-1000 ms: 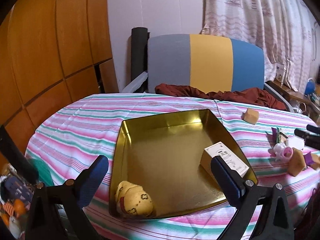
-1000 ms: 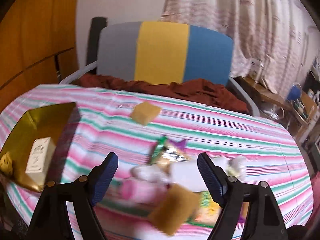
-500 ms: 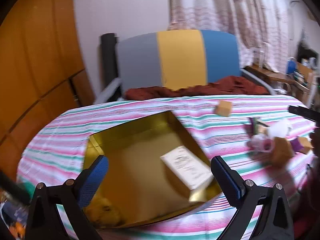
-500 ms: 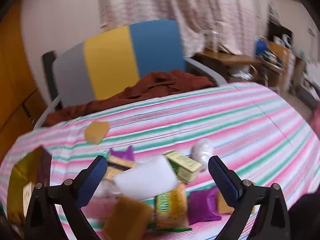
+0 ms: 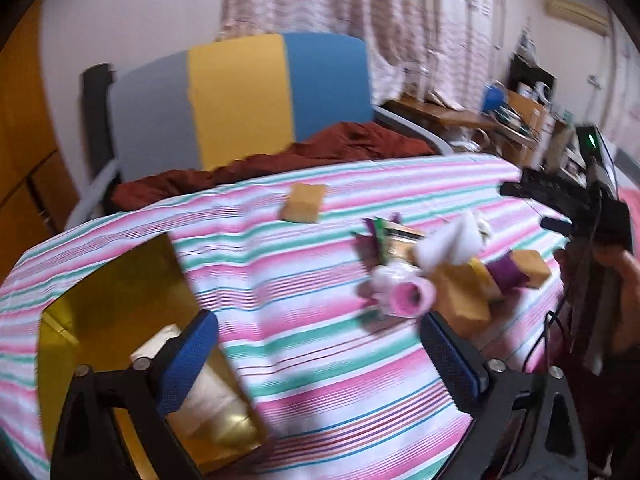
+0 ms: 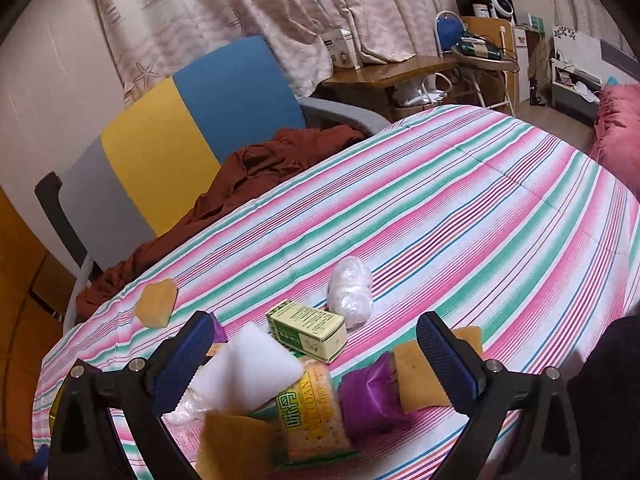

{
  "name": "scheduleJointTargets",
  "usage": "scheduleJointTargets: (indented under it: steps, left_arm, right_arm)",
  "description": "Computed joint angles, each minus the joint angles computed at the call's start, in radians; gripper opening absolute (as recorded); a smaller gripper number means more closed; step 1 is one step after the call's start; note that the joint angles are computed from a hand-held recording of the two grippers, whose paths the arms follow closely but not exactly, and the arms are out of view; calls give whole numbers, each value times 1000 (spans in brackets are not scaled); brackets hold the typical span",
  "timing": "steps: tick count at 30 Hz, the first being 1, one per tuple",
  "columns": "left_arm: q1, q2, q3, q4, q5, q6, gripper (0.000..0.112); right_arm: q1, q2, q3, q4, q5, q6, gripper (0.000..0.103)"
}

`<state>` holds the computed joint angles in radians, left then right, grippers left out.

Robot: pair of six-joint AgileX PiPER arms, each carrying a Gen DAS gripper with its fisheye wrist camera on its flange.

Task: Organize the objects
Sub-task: 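Grasp the pink hair roller with the left gripper while the right gripper grasps a yellow sponge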

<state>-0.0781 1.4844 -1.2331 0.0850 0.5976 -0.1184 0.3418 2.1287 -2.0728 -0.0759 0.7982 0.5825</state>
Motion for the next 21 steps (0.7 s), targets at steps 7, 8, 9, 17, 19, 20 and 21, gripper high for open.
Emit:
scheduleJointTargets:
  steps: [7, 8, 9, 17, 19, 20, 21]
  left_arm:
    - [-35, 177, -133, -201, 50, 193, 71]
    - [-33, 207, -160, -233, 62, 198, 71]
    - [-28, 228, -178, -266, 67, 209, 73]
    - [2, 444, -365, -427, 155, 251, 55]
    - [23, 444, -347, -498, 135, 299, 53]
    - [34, 436, -335, -531, 138, 328, 53]
    - [39, 424, -318, -544, 135, 346, 51]
  right_arm:
    - [8, 18, -29, 39, 21, -49, 103]
    - [9, 19, -30, 39, 22, -53, 103]
    - [12, 19, -32, 36, 24, -55, 103]
    - [24, 47, -80, 48, 48, -103, 103]
    - [28, 49, -83, 45, 52, -111, 103]
    - [30, 53, -90, 42, 57, -112, 103]
    - [30, 57, -98, 51, 57, -124, 103]
